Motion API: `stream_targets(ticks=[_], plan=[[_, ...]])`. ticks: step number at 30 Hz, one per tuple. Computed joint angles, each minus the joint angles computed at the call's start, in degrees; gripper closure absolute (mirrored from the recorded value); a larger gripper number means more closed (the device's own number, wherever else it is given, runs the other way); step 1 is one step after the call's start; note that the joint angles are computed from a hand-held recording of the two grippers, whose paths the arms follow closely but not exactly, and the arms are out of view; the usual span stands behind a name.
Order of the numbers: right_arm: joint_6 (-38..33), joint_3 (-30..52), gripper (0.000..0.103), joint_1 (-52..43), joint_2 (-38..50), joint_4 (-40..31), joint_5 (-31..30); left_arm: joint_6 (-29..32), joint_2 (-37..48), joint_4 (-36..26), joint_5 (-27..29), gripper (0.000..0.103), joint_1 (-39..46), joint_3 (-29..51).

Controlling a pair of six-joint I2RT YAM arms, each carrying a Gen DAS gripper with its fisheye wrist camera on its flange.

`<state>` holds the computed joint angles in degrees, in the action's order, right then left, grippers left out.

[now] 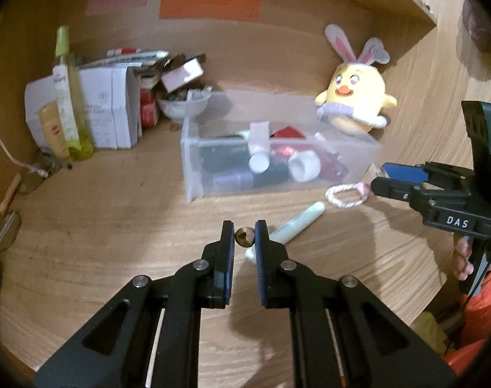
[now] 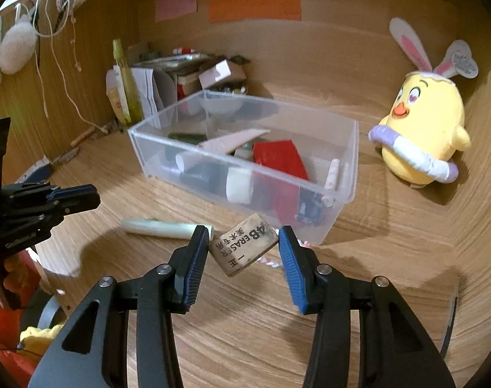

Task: Organize objects
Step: 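Carry eraser over clear box with right tool while left tool carries bead over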

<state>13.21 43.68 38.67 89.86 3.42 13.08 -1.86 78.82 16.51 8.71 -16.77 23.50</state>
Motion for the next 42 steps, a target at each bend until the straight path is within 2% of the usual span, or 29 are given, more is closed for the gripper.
stream_targets(ticks=[11, 20, 27, 33, 42], plan=[[-0.47, -1.28, 0.062, -0.76, -4.92, 2.18, 0.00, -1.23, -2.06, -1.43, -0.76, 0.091, -2.40, 3.63], [-1.90, 0.63, 0.061, -2.04, -5.15, 3.18, -0.01, -1.78, -1.79, -1.71, -0.83, 0.091, -3.09, 7.45], [-2.35, 2.90, 0.061, -3.84, -4.28, 4.01, -3.00, -1.86, -1.08, -1.86, -1.54, 0.091, -4.07, 10.22], [-3.66, 6.03, 0.061, -3.63, -2.70, 4.03, -2.26, -2.10, 1.07, -1.67, -1.09, 0.091, -3.81, 13.20], [-3.74, 11.99, 0.061, -5.12, 4.43, 2.53, -1.32, -2.62, 7.11, -1.65, -0.89, 0.091, -2.75, 17.82]])
